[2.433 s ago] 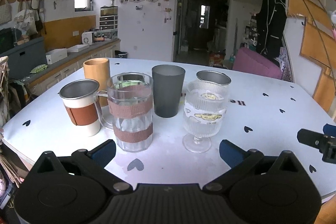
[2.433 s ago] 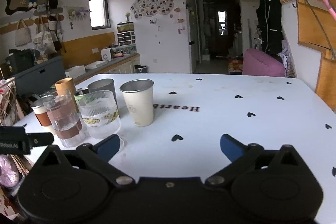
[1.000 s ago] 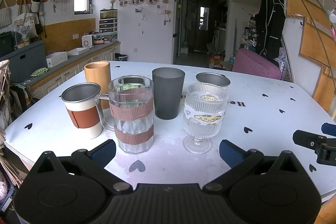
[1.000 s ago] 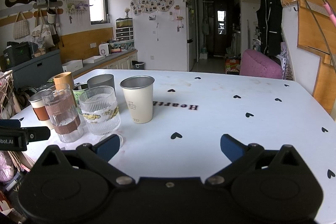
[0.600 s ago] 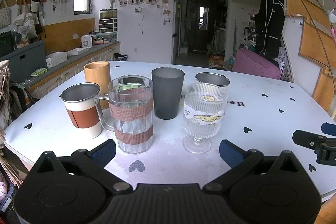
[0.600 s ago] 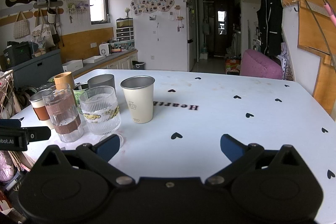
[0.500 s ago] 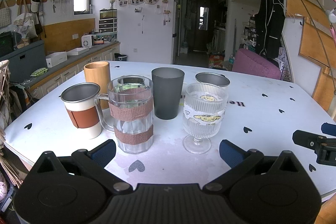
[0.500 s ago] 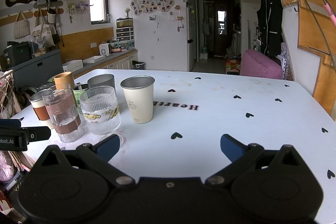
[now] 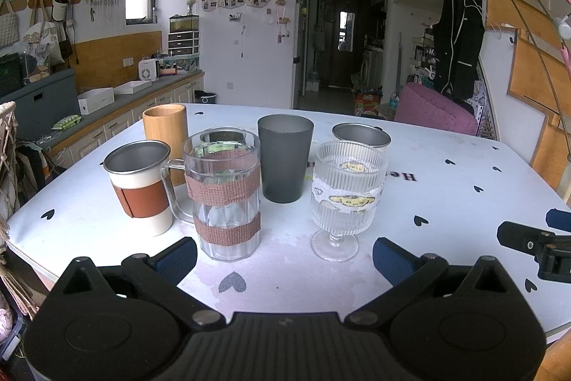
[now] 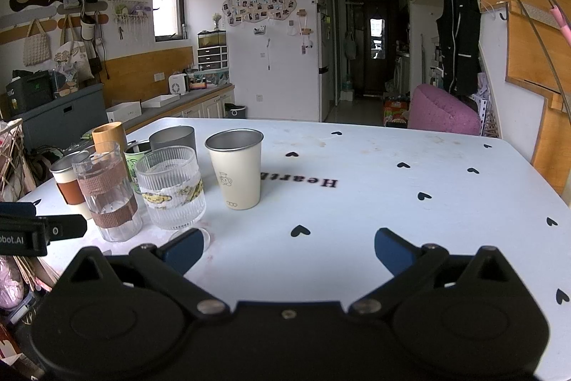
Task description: Flip cup upright
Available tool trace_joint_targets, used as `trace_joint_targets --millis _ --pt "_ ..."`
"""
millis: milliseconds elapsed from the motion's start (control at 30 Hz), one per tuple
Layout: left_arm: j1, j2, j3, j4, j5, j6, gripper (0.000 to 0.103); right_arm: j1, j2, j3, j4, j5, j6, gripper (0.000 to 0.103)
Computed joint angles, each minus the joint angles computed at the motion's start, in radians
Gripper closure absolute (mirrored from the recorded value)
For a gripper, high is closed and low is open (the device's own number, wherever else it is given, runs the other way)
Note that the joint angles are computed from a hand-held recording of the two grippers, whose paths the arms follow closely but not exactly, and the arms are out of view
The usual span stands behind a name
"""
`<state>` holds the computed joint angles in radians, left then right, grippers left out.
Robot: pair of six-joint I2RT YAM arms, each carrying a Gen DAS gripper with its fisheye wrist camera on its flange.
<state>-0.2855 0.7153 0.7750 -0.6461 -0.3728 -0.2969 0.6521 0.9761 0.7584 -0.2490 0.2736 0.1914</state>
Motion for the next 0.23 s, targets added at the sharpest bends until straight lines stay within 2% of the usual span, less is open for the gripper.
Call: trace_joint_targets --millis 233 --pt "-0.001 0.000 0.001 -0.002 -0.001 -0.001 0.000 0.001 0.001 0.000 0.000 0.001 0.001 0.000"
